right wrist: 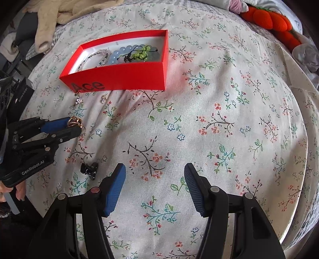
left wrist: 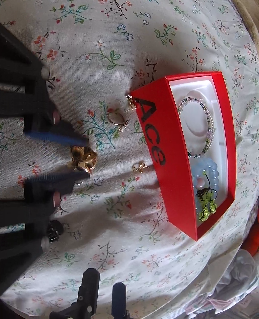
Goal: Organize jewelry
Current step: 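Grasp the gold knot ring with the left tool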
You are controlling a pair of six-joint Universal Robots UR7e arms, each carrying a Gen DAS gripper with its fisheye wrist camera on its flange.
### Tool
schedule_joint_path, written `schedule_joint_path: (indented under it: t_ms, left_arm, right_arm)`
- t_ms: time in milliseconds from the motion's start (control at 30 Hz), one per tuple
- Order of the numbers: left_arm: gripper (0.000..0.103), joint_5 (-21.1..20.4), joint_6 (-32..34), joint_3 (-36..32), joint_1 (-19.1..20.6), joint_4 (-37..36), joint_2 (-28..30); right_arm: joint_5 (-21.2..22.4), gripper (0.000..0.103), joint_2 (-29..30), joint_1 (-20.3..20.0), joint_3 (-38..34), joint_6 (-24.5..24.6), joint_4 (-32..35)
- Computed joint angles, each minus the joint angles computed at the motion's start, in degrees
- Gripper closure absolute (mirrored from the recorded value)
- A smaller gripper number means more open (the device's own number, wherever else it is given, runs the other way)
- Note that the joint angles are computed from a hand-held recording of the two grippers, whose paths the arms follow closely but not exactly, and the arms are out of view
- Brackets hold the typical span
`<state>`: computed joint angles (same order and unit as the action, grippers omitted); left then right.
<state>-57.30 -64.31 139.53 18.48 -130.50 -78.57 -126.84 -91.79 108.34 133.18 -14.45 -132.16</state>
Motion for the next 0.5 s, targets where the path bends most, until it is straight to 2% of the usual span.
schedule_joint_path:
  t_ms: [133,500]
  left_arm:
    - [0.089,0.37,-0.65,-0.15,-1.09,1.91,-1.34]
    - [0.089,0.74,-7.83,-0.82,-3.32,16.44,-7.33]
  right_arm:
    - [1.07,0.039,0.36,0.67,-0.46,0.90,1.05]
    - [5.04,0.039,4.52,3.82,-0.96,4.57,4.62]
